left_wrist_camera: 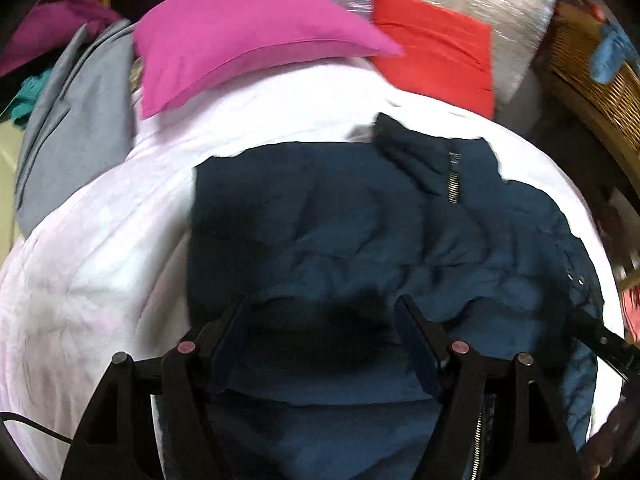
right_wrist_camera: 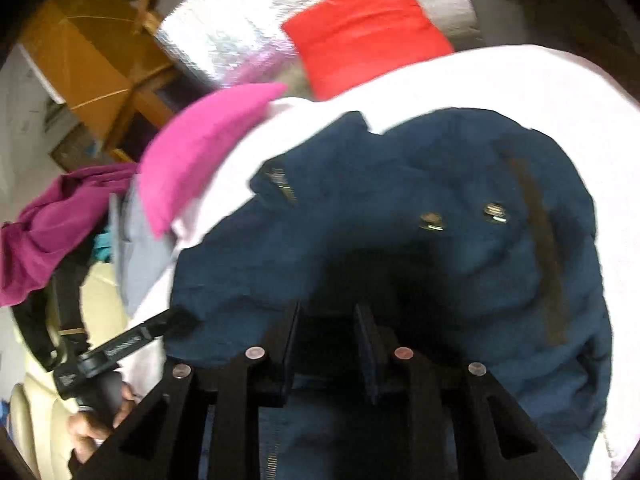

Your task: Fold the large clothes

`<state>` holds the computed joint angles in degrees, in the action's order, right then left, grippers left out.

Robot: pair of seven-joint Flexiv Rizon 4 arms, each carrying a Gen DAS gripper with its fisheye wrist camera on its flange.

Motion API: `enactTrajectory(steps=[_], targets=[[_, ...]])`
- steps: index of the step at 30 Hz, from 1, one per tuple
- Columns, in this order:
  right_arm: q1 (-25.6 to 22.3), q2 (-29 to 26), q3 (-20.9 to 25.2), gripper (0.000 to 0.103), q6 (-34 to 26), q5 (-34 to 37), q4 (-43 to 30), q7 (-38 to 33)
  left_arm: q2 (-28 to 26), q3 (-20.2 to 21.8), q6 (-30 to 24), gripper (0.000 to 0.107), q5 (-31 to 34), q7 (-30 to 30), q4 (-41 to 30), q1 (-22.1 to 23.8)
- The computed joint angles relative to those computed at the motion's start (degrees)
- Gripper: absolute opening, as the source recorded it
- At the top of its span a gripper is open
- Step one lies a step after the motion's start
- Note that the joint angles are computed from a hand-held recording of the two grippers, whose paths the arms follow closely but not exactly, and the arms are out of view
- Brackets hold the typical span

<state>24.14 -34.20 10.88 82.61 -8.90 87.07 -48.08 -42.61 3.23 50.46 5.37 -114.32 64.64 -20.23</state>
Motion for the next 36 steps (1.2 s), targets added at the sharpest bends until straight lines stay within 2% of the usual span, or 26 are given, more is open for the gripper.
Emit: enactTrajectory(steps=[3, 4, 5, 8, 13, 15, 17, 18, 19, 22, 25, 30, 34, 36], targets=[[-1.51, -2.51, 3.31, 0.030, -5.91, 0.67, -3.67, -2.53, -3.11, 0.98, -7.23, 0.076, 1.72, 1.52, -5.86, -1.73], [-1.25, -3.71, 3.34, 0.031, -8.79, 1.05, -5.24, -2.48, -3.86, 1.30, -8.77, 0.076, 2.40, 1.62, -7.07, -2.13], [-0.68, -4.81, 2.67, 0.030, -9.01, 1.37, -6.15, -2.31, -4.59, 1.95, -9.72, 0.080, 3.52, 1.28, -8.21, -2.72], [-0.12, -5.20, 2.01, 0.026, -8.02, 2.14, -6.08, -2.70, -5.62, 2.38, -11.68, 0.082, 5.23, 0.87, -10.42, -3.38], [-3.93, -3.94, 7.10, 0.028, -11.03, 7.47, -7.15, -7.18, -4.81, 1.55, -12.06, 0.082, 5.67, 0.98, -10.03, -3.20], [-5.05, -1.61, 7.86, 0.029, -7.68, 10.38, -3.95, -8.55, -2.98, 1.17, -10.12, 0.081, 5.40, 0.45, -6.82, -2.78], [-4.33, 1.20, 5.89, 0.039, -3.42, 10.70, 0.38, -8.20, -0.99, 1.41, -8.14, 0.081, 5.56, -1.07, -3.83, -2.73], [-3.87, 2.70, 4.85, 0.048, -1.25, 10.72, 2.77, -7.45, -0.67, 1.42, -7.11, 0.081, 5.58, -1.07, -3.01, -2.15], [-3.52, 4.24, 3.99, 0.051, 1.37, 10.88, 5.37, -6.51, 0.59, 1.91, -6.23, 0.081, 6.08, -2.12, -1.45, -2.43], [-2.86, 8.82, 1.75, 0.051, 7.17, 10.76, 12.79, -3.24, 3.30, 2.40, -4.71, 0.081, 6.97, -4.16, 2.30, -2.54], [-2.81, 12.70, 0.11, 0.051, 9.70, 9.25, 18.48, -0.49, 6.46, 2.59, -2.91, 0.081, 8.03, -5.72, 7.35, -2.54], [-3.48, 18.57, 0.04, 0.051, 14.08, 8.33, 28.33, 3.63, 13.15, 3.03, -0.31, 0.081, 12.32, -8.77, 17.06, -4.08], [-7.72, 21.29, 5.48, 0.051, 17.16, 8.79, 33.97, 4.12, 18.59, 2.32, 2.84, 0.081, 15.02, -12.47, 25.37, -4.63], [-9.80, 22.23, 8.41, 0.051, 17.97, 8.57, 36.08, 4.38, 20.44, 1.52, 2.69, 0.081, 15.52, -13.57, 28.12, -4.49]])
